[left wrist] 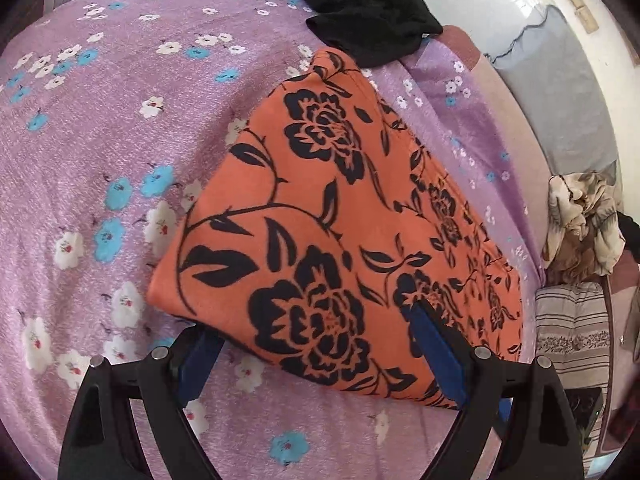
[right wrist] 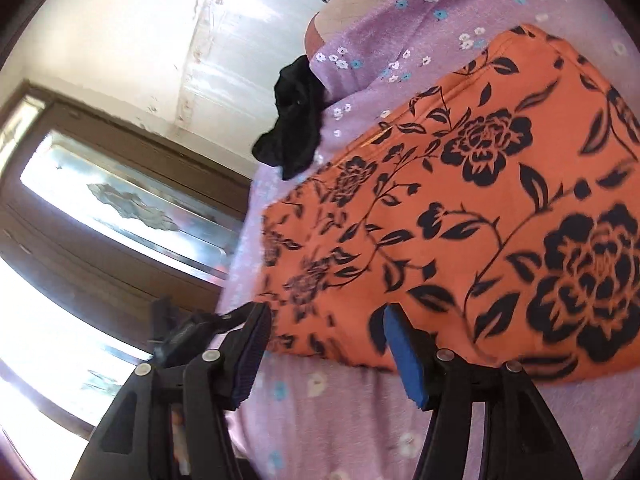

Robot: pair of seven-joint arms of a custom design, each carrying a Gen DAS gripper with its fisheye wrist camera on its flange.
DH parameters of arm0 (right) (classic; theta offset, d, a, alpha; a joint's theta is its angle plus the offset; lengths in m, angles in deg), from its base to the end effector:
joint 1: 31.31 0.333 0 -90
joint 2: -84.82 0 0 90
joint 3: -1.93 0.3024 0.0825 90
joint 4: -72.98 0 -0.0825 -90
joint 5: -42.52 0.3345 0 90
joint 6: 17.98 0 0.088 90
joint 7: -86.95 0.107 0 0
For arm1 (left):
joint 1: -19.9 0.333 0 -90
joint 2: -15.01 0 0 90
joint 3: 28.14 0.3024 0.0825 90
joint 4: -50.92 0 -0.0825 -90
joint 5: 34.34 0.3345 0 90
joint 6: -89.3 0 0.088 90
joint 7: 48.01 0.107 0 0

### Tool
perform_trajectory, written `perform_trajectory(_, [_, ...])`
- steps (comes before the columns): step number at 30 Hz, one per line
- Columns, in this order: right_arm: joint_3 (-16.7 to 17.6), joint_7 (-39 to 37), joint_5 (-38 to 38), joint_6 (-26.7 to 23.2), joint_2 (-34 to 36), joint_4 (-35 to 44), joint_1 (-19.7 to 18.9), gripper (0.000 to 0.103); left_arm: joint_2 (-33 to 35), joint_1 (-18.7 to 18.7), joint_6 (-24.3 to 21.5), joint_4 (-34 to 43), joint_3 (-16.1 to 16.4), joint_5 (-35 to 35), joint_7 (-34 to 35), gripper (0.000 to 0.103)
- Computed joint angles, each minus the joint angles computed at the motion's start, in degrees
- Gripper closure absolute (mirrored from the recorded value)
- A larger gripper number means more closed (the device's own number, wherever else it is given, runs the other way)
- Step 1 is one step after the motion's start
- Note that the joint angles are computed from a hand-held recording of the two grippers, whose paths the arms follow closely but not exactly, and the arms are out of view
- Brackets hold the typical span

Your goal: Fold small clothes

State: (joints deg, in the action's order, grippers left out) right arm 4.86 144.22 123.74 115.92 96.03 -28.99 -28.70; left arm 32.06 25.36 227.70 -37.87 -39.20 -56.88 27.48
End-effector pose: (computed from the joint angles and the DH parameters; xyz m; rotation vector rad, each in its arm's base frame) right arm 0.6010 0.0720 0.5016 -1.2190 1.5450 0.4031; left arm 0.6409 -0.0474 0.5467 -2.4660 1.6339 -1.0517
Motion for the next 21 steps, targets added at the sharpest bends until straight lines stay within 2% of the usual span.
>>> perform_trajectory(1, [0.0, 1.1, 1.4, -1.0, -1.0, -1.6, -0.5, 0.034, -0.5, 0.0, 1.3, -0.9, -0.5, -0.7, 1.2, 0.012])
perform_trajectory(3, [-0.5, 2.2, 4.3, -2.4, -3.0, -4.6, -0.9, 0.034, -1.4, -1.0, 2.3, -1.8, -0.6, 0.6, 2.4, 0.012])
perform_trajectory(5, [-1.2, 2.9, 6.7, -3.0, -5.4, -8.4, -0.9, 0.034, -2.0, -2.3, 0.7, -2.0, 0.0, 4.2, 2.0, 0.012])
perform_trajectory(6, [-1.6, 3.6, 7.7, -2.3, -7.0, -10.7, -0.7, 0.034, -1.8, -2.4, -1.1, -1.6, 0.1, 4.5, 1.5, 0.012])
perform_trajectory(8, [-2.5, 4.1, 9.4, 0.5, -10.3, -15.4, 0.0, 0.034, -2.4, -1.2, -3.1, -2.7, -0.5, 0.0, 1.7, 0.012])
perform_trajectory(11, [-3.7, 6.7, 9.3, 6.8, -12.9, -19.1, 1.1, 0.034, -4.5, -1.4, -2.4, -5.5, -0.2, -2.3, 0.9, 0.012])
perform_trajectory(14, [-4.3, 10.5, 9.6, 12.2, -11.4, -18.6, 1.8, 0.027, -4.6, -1.1, -2.5, -5.9, 0.0, -6.5, 0.4, 0.011])
perform_trajectory(17, [-3.9, 11.0, 11.7, 17.3, -8.1, -15.3, 2.3, 0.028, -3.5, -0.6, 0.3, -5.9, -0.1, -11.3, 0.0, 0.005])
perform_trajectory(19, [-3.6, 11.1, 8.6, 18.8, -5.0, -11.3, 2.3, 0.028, -2.4, -0.1, 2.6, -5.4, -0.2, -13.8, -0.2, 0.005])
perform_trajectory(21, [-3.2, 10.3, 8.8, 18.5, -2.4, -8.3, 1.5, 0.028, -1.1, 0.7, 6.1, -5.0, -0.8, -17.4, -0.6, 0.005])
